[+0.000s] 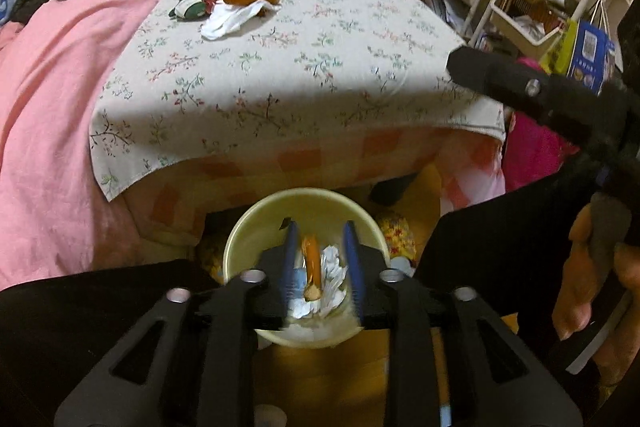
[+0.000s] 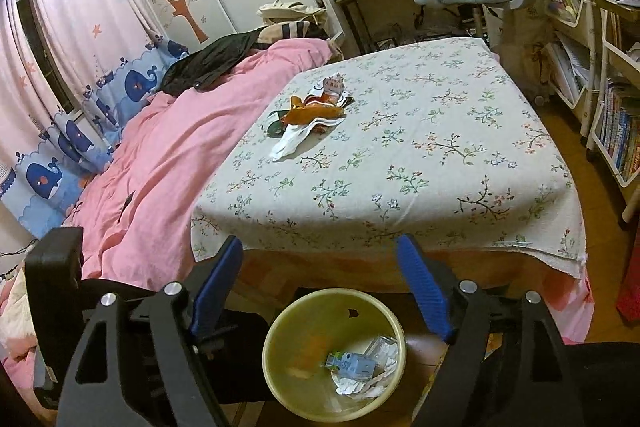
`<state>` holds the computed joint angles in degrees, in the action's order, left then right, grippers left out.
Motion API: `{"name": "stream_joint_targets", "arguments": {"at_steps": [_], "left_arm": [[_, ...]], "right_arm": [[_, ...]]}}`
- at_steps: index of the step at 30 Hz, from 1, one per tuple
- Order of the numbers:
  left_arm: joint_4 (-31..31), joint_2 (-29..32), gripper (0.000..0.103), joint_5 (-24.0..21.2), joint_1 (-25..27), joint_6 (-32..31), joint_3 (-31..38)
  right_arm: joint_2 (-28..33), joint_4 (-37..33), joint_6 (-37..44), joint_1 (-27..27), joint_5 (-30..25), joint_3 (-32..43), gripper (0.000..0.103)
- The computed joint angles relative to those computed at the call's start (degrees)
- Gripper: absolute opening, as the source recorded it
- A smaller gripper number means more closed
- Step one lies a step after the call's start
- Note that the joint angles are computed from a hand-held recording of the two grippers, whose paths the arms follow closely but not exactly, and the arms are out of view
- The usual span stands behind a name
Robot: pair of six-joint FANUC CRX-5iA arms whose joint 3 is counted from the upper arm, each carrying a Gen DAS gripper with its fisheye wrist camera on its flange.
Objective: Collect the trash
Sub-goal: 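Lower the left tool into the bucket and open it to drop the peel, then move both open tools back toward the remaining trash on the table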
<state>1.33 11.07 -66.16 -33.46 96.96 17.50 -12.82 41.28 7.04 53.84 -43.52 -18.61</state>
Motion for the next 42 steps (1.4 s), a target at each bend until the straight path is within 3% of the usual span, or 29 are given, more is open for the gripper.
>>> {"name": "stream_joint_targets", "arguments": {"at_steps": [1,7,19,31,42], "left_arm": [[-0.59,0.15,0.040,-0.39,-0.21,0.34,0.43],[-4.13,-0.44,0.054,-0.24,-1.02,3.16,1.23],[-11.51,-2.26,0.073,1.69,-1.71,10.30,2.36],[-18.63,-3.56,0.083,3.26,-2.95,16.84,3.25],[-22.66,-3.19,0.091,3.41,-3.14,18.66,5.98]], "right_arm": [[-0.03,0.14,-0.18,-0.01,-0.02,-0.05,0.079],[-0.21,2.55,-2.42,0.24,-0.68,-0.72,0.081],[0.15,7.58,-6.01,0.68,-3.56,-1.40,0.087],[1.52,11.42,-6.38,1.54,-7.14,-0.92,0.094],[2.34,16.15,-9.09,2.22,-10.64,-1.09,0.095]]}}
